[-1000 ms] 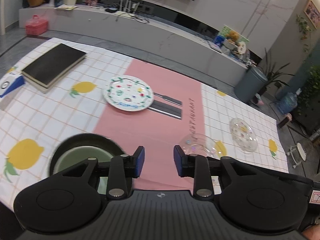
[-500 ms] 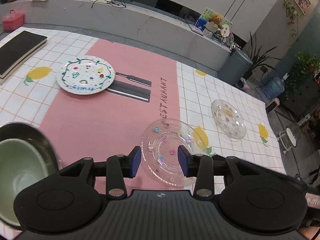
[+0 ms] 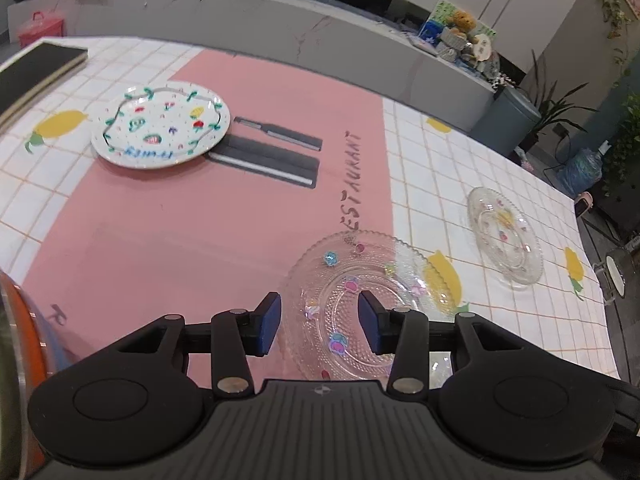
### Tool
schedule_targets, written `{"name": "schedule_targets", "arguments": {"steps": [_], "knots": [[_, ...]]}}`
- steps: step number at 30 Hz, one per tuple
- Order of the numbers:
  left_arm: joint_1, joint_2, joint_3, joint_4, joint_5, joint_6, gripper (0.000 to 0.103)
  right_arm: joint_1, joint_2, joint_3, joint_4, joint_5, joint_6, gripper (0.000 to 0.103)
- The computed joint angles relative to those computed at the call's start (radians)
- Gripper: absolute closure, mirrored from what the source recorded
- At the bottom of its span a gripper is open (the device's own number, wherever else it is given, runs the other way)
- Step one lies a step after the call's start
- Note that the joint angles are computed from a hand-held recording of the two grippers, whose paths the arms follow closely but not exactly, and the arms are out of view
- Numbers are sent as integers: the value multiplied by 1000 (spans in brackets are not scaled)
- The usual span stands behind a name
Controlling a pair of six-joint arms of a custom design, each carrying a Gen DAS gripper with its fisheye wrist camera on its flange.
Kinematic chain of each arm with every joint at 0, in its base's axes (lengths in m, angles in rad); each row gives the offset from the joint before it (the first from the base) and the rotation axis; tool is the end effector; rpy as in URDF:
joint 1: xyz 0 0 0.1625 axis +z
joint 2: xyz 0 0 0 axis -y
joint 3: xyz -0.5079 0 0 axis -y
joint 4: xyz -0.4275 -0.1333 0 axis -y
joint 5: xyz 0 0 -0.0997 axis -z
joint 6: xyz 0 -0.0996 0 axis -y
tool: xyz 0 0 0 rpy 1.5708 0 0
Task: Organize plates and bowls
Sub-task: 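Move both grippers to the clear glass plate and close on its rim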
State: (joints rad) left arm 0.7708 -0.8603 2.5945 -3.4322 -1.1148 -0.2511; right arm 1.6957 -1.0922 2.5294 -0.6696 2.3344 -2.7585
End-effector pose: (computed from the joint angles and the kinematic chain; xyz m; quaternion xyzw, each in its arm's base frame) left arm -0.1434 -0.3862 0.0496 0.2496 0.9397 -0.1667 0.1641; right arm 0.0980 -0.2632 0.0679 -0.2544 -0.8283 0.4373 0.2408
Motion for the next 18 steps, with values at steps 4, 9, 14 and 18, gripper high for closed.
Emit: {"name": "schedule_targets", "arguments": {"steps": [4,9,14,18], "knots": [[13,16,-17,32,5,-18,53,-46,-4,7,-7,-31,-10,60],[28,38,-35,45,1,-15,54,-73,-11,16,-40,-68,-45,60],[43,53,-48,44,-9,-6,59,-111,-26,21,-52,-133,-60,69],[45,64,-50,25,0,14,70,-115,-16,18,-65,-146,-72,79]]}}
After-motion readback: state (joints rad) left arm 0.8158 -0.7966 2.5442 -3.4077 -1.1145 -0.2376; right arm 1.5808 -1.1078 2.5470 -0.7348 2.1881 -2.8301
